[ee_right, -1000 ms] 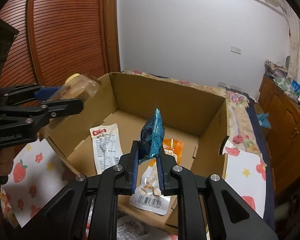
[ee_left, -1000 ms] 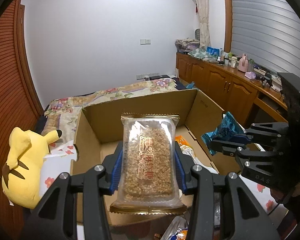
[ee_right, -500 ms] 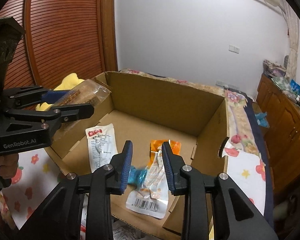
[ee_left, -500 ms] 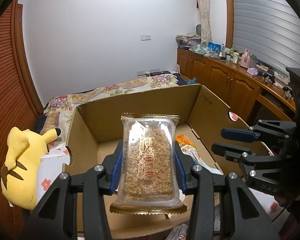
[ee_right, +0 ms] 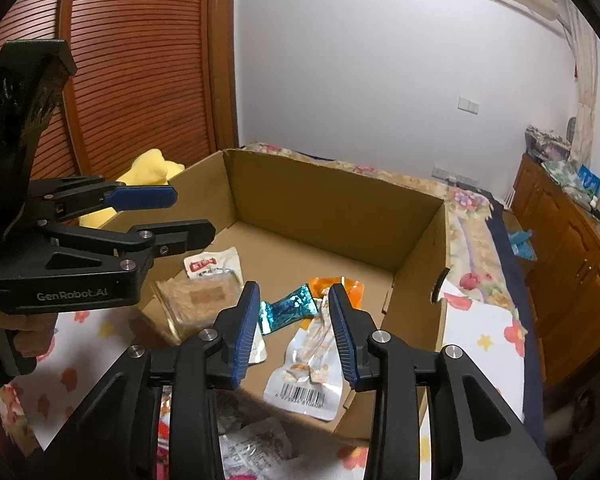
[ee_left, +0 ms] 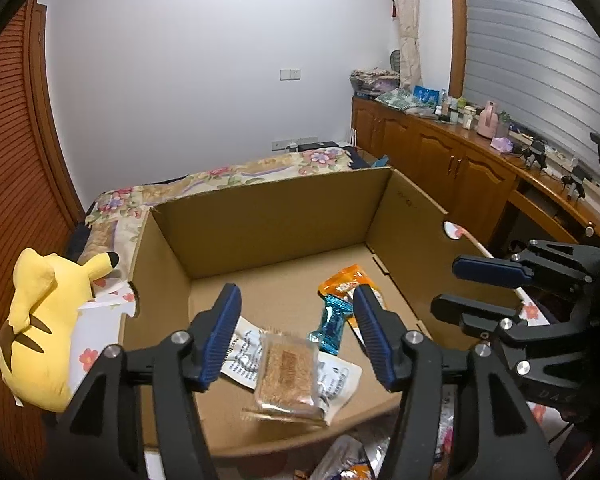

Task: Organize snacks
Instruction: 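Open both tools to drop the rice-cake packet and blue candy into the box, then grasp the pink-wrapped orange candy with the right tool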

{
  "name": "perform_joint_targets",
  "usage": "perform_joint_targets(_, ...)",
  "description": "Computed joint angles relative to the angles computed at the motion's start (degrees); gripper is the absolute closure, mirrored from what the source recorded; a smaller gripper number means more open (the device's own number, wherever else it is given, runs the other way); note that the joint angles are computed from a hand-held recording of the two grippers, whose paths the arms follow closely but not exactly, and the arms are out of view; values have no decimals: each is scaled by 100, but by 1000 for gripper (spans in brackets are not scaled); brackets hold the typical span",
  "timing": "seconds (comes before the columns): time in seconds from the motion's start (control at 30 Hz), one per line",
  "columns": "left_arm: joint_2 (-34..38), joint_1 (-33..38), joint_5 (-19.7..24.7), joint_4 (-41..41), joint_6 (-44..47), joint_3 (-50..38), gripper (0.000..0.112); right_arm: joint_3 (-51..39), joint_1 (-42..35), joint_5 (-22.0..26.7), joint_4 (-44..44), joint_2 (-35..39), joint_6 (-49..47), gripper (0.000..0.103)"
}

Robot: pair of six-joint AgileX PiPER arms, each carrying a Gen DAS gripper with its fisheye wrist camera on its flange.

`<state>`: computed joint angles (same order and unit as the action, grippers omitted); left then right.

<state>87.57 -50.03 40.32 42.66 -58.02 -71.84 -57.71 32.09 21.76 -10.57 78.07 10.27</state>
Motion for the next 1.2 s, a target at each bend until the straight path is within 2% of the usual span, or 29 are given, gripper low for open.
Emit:
perform_joint_targets(0.3, -681, -1055, 908, 682, -873, 445, 53, 411, 754, 497, -1386, -891, 1575, 58)
perform_joint_targets(0.53, -1225, -2145, 1745, 1115, -1707, 999, 51, 1011, 1710, 992, -2599, -1485, 3191, 56)
perform_joint_targets(0.73, -1506, -2820, 2187, 1152, -2305, 1471, 48, 1414, 2536, 1551, -3207, -1901, 4213, 45)
perform_joint_targets(0.83, -1544, -3079, 2274, 1170, -2565, 1644, 46, 1553, 2772, 1722, -3298, -2059, 4423, 40)
perform_joint_targets(0.97, -1554, -3335, 2232, 1247, -3025, 1948, 46, 1803, 2802, 1675, -3269, -2096, 4516, 40)
perform_joint_targets(1.13, -1301, -3497, 1996, 1302, -3493, 2216, 46, 2292, 2589, 1241, -3070, -2072, 4607, 40)
perform_joint_targets(1.2, -1157, -3496, 1905, 1302, -3663, 2298, 46, 2450, 2310, 901, -2809, -1972, 4460, 40)
